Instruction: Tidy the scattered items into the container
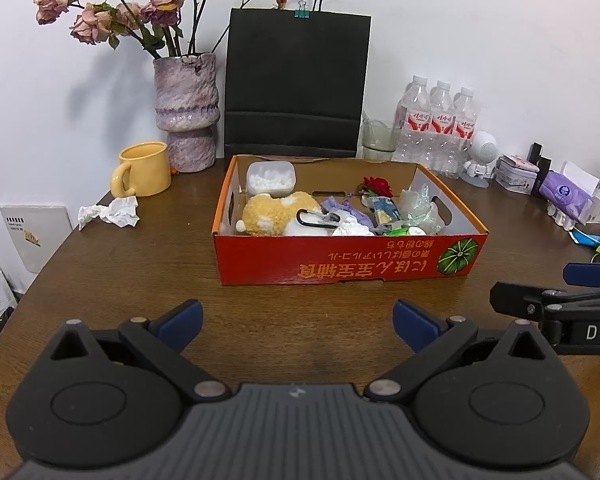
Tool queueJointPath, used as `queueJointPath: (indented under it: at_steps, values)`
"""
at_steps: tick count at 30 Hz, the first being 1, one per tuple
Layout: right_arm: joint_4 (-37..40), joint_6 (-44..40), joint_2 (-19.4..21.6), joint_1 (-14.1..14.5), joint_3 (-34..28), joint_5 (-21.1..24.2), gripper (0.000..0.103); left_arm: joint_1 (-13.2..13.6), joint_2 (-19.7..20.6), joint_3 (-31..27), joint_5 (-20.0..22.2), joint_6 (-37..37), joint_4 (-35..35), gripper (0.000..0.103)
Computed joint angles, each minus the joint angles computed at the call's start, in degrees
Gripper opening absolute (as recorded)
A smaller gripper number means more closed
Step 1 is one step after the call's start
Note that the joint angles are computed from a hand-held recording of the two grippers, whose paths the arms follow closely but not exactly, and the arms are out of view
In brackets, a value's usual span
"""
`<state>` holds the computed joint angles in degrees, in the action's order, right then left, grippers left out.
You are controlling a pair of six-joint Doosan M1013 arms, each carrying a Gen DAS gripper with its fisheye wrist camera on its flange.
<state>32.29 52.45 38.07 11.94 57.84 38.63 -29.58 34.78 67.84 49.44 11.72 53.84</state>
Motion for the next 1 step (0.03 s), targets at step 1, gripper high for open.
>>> queueJointPath:
  at_steps: [1]
  values:
    - [0.0,0.0,0.0,0.0,0.1,-0.1,0.103,0.0,0.0,0.0,-0.1,-0.2,0.1,0.103]
